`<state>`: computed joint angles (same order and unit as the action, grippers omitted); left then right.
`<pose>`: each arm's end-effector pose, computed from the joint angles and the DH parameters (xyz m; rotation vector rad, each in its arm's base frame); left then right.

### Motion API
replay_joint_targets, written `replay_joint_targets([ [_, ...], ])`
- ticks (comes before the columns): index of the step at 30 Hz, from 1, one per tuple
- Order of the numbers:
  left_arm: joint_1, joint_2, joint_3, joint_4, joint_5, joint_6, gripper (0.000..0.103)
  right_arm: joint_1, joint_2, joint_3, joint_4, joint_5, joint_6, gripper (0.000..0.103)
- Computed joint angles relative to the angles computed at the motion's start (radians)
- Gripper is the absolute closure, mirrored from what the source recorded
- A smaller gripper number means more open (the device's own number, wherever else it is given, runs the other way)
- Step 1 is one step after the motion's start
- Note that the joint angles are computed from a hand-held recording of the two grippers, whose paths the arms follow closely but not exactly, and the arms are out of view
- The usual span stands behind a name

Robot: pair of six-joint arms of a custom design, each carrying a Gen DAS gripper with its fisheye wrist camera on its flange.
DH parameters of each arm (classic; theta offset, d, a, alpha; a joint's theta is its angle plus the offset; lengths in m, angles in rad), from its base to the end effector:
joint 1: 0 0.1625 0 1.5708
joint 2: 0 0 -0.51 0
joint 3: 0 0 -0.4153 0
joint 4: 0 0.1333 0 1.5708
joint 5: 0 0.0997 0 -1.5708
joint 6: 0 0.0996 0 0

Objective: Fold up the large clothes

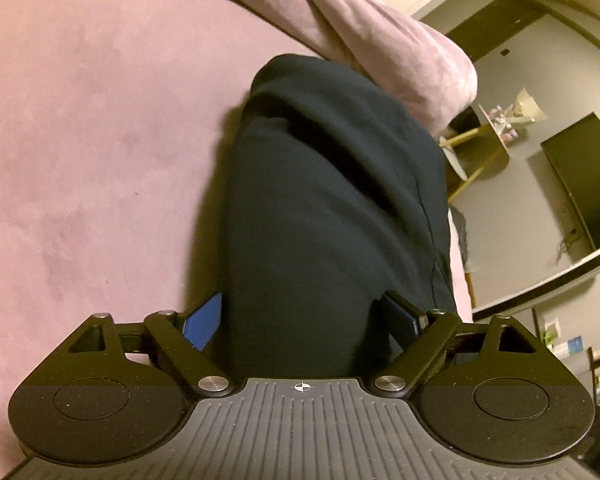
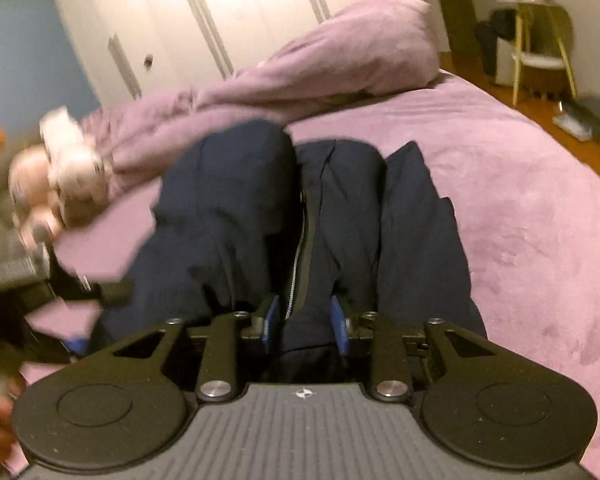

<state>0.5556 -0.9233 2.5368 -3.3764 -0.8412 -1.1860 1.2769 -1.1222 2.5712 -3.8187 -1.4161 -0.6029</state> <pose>-0.2362 -0.3817 0.1005 -0.3390 2.7608 -1.0676 0.0230 -0.4371 0.2126 0.5045 -2.6631 1.1216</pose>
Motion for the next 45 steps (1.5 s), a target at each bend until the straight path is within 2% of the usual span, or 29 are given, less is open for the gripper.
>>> replay_joint_targets([
  [1,0.004,-0.001,-0.001,-0.003,-0.001,0.002,0.014,-0.013,-0.024,0.003,0.023,0.029,0.033,0.061],
  [3,0.009,-0.001,-0.001,-0.007,-0.004,0.0,0.014,-0.028,-0.064,0.002,0.067,0.081,0.087,0.042],
  [5,-0.002,-0.001,0.001,0.0,0.0,-0.013,0.014,-0.032,-0.086,-0.005,0.097,0.095,0.12,0.033],
  [8,-0.024,-0.002,-0.008,0.044,0.007,-0.028,0.014,-0.035,-0.092,-0.033,0.137,0.087,0.18,0.033],
  [10,-0.024,0.001,-0.011,0.045,0.007,-0.026,0.013,-0.045,-0.103,-0.059,0.21,0.099,0.209,0.031],
  [13,-0.024,-0.001,-0.018,0.064,0.006,-0.02,0.013,-0.059,-0.097,-0.126,0.367,0.151,0.244,0.028],
  [15,-0.025,-0.006,-0.028,0.095,0.006,-0.013,0.012,-0.064,-0.083,-0.164,0.447,0.188,0.293,0.02],
  [17,-0.024,-0.005,-0.037,0.115,0.007,-0.002,0.011,-0.066,-0.066,-0.199,0.504,0.243,0.339,0.017],
  [20,-0.024,-0.001,-0.047,0.132,0.005,0.018,0.009,-0.04,-0.051,-0.236,0.567,0.268,0.343,0.016],
  [22,-0.026,0.005,-0.055,0.145,0.008,0.034,0.008,-0.011,-0.04,-0.246,0.573,0.24,0.288,0.016],
  [23,-0.027,0.008,-0.06,0.155,0.01,0.04,0.007,0.019,-0.028,-0.246,0.551,0.181,0.248,0.016],
  [25,-0.03,0.009,-0.067,0.183,0.017,0.04,0.007,0.062,-0.005,-0.244,0.503,0.093,0.184,0.029],
  [26,-0.028,0.004,-0.07,0.195,0.012,0.046,0.007,0.088,0.012,-0.236,0.453,0.035,0.148,0.046],
  [27,-0.027,-0.005,-0.07,0.206,0.007,0.048,0.01,0.108,0.028,-0.226,0.402,-0.004,0.108,0.054],
  [29,-0.032,-0.026,-0.054,0.196,0.028,0.045,0.014,0.132,0.048,-0.207,0.323,-0.043,0.045,0.061],
  [32,-0.061,-0.074,-0.033,0.281,0.128,-0.018,0.014,0.169,0.075,-0.184,0.207,-0.111,-0.012,0.067],
  [33,-0.062,-0.085,-0.028,0.303,0.149,-0.034,0.014,0.179,0.083,-0.179,0.179,-0.125,-0.027,0.068],
  [35,-0.039,-0.1,-0.025,0.32,0.131,-0.063,0.014,0.194,0.1,-0.165,0.115,-0.147,-0.063,0.07],
  [38,0.012,-0.075,-0.022,0.221,0.029,-0.031,0.014,0.202,0.108,-0.141,0.044,-0.158,-0.095,0.075],
  [40,0.017,-0.043,-0.008,0.091,-0.008,-0.005,0.015,0.202,0.113,-0.124,-0.017,-0.154,-0.12,0.078],
  [42,0.028,-0.024,-0.021,0.015,-0.091,0.053,0.014,0.196,0.107,-0.111,-0.045,-0.154,-0.136,0.08],
  [43,0.018,-0.012,-0.04,0.039,-0.088,0.071,0.012,0.189,0.101,-0.103,-0.052,-0.151,-0.146,0.082],
  [45,-0.013,0.0,-0.099,0.183,-0.049,0.114,0.01,0.173,0.085,-0.083,-0.073,-0.148,-0.158,0.085],
])
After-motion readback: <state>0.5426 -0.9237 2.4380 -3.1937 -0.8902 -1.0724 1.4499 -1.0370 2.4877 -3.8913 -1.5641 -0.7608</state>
